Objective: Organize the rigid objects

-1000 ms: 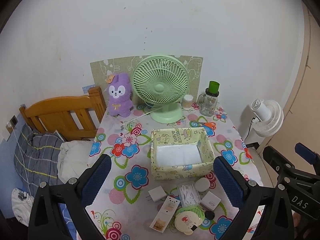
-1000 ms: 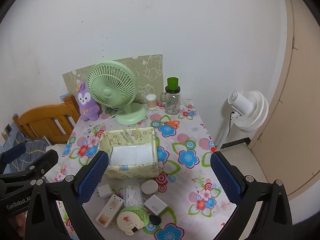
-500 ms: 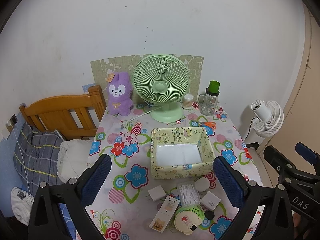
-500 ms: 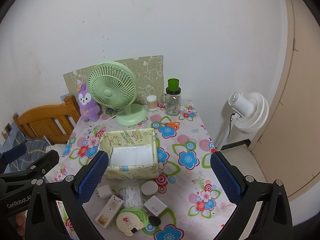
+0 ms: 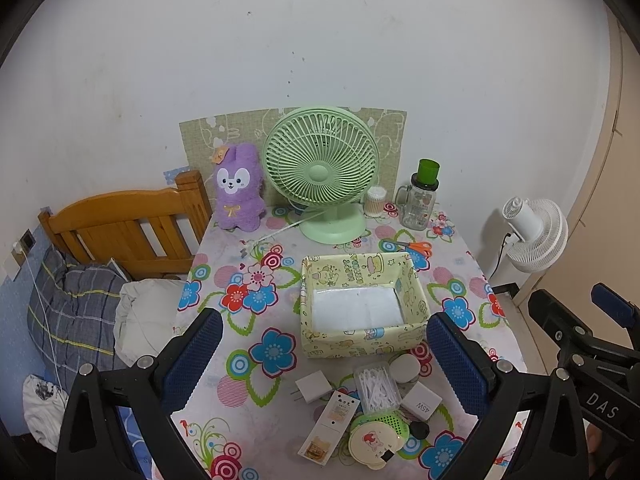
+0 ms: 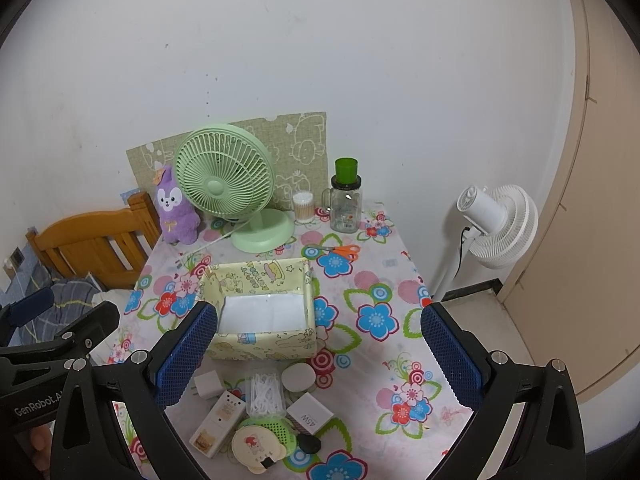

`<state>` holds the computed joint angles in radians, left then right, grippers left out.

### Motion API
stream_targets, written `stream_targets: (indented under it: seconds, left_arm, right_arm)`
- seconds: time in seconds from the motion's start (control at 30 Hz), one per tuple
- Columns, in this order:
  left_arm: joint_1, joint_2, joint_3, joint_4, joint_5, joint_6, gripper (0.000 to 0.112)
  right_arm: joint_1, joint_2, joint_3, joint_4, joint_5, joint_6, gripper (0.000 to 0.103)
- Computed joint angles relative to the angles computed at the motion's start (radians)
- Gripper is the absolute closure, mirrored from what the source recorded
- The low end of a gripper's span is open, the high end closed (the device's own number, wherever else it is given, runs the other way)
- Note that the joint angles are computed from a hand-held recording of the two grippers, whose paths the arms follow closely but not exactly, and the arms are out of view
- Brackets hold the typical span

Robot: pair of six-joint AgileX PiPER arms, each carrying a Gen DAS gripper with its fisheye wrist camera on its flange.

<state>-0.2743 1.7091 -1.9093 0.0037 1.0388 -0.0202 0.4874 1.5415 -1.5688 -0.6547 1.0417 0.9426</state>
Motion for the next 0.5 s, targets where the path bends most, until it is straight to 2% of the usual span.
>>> stream_targets:
  seconds: [0.3, 0.5]
  left_arm:
    - [-0.008, 0.029, -0.019, 0.003, 0.019, 0.007, 0.009]
    - [-0.007, 0.07, -0.056, -0.016, 0.039, 0.012, 0.009]
  right_arm:
    - [-0.025, 0.015, -0.001, 0.023, -0.015, -0.026, 0.0]
    - [-0.048, 0.016, 0.041, 0.03, -0.063, -0.029, 0.0]
